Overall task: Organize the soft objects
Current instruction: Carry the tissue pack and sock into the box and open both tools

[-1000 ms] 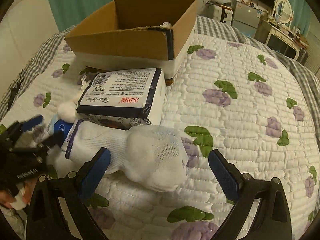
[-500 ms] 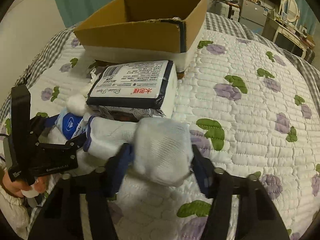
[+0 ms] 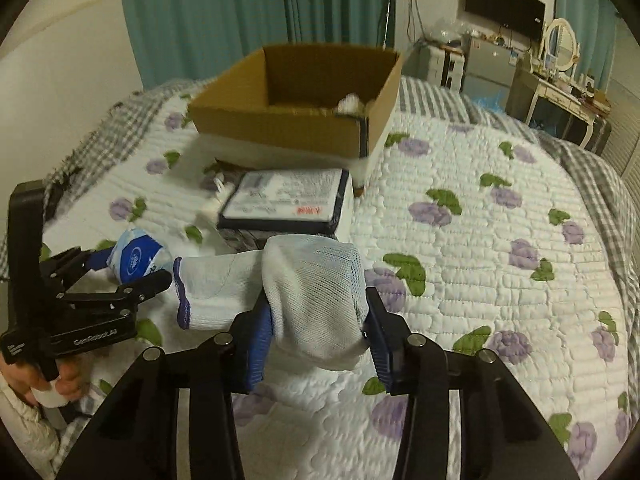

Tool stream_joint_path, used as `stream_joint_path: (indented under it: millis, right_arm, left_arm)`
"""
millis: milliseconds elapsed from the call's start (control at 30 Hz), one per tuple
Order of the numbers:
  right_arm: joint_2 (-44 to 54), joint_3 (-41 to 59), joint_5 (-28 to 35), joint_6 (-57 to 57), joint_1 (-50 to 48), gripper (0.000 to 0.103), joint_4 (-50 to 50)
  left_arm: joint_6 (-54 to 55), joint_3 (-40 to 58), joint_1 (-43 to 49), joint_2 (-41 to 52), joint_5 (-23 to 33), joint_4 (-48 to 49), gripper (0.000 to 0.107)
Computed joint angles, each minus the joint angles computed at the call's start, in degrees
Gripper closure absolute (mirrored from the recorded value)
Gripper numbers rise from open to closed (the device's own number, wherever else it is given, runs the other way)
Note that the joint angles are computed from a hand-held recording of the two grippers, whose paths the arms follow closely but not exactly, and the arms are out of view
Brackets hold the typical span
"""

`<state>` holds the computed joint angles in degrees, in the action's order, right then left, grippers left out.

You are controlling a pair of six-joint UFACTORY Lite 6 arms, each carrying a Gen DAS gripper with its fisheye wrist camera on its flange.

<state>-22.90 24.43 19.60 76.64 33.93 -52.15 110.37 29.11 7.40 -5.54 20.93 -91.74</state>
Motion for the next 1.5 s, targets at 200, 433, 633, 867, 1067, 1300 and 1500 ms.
stream_joint_path:
  millis: [200, 433, 633, 867, 1067, 1300, 1500]
  right_arm:
    - [-10.2, 2.2, 9.0, -2.9, 5.2, 0.06, 4.4]
    - [-9.1, 16.3, 14.2, -13.8, 2.9, 0.06, 6.9]
    - [3.7, 33.8, 10.7, -23.0, -3.3, 0.06, 7.4]
    - [24.8, 52.0, 3.0, -30.8, -12.0, 0.06, 11.7]
    - [47.2, 68.4, -2.0, -43.4, -18.9, 0.06, 25.1]
    - [65.7, 83.8, -2.5, -54.6, -21.3, 0.06, 35.8]
    - [68.3, 84.6, -6.6, -58.2, -22.7, 0.035, 40.3]
  left_arm:
    - [-17.7, 0.7, 1.6, -11.9, 3.6, 15.9, 0.034]
    - [-35.7, 12.7, -0.4, -15.8, 7.4, 30.6, 0.034]
    - [-42.6, 28.9, -5.0, -6.8, 5.6, 34.4, 0.034]
    - [-50.3, 50.6, -10.7, 14.9, -0.7, 40.4, 0.034]
    - [-57.1, 64.3, -12.7, 33.0, -3.4, 47.5, 0.034]
    - [-64.8, 77.8, -15.0, 47.7, -3.6, 56.6, 0.033]
    - [-72.6, 80.8, -16.6, 50.5, -5.4, 64.5, 0.029]
